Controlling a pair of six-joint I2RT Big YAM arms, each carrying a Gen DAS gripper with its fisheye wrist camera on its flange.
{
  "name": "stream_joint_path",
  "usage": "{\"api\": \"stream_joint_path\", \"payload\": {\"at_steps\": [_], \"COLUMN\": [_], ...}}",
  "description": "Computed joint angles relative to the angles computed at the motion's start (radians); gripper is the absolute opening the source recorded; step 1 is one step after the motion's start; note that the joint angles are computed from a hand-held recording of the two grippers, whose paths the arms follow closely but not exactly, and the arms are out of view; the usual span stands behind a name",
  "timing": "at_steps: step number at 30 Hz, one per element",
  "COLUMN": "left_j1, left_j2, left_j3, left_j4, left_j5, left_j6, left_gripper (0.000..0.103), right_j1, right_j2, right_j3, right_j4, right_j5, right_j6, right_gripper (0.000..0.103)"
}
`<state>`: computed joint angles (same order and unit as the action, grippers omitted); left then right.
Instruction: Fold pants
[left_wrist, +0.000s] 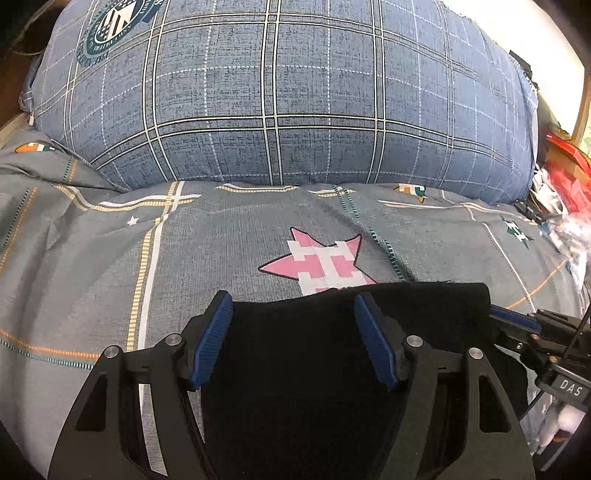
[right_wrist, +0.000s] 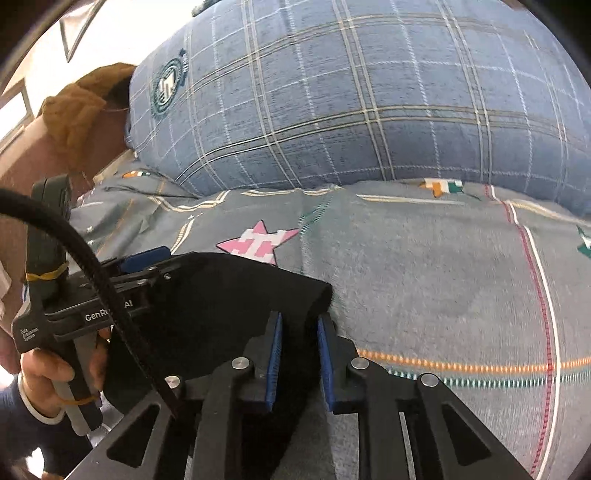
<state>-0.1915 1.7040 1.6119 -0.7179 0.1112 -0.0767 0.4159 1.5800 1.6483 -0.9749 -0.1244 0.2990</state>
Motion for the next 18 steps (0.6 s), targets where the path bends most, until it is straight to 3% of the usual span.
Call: {"api": "stream_joint_path", "payload": {"at_steps": [8, 18], "left_j1": [0.010, 0.005], "left_j2": [-0.053, -0.115], "left_j3": [-0.036, -0.098], "left_j4": [-0.045, -0.035], "left_j5": [0.010, -0.005], "left_j6": [0.000, 0.006], "left_gripper": [0.069, 0.069], "right_j1": [0.043, 0.109], "right_j2": [-0.070, -0.068], "right_j3": [-0.004, 0.006], "right_j4": [0.002, -0.072], "right_j5": [0.008, 0.024], "right_j6": [-0.009, -0.072], "right_gripper": [0.018, 0.023]}}
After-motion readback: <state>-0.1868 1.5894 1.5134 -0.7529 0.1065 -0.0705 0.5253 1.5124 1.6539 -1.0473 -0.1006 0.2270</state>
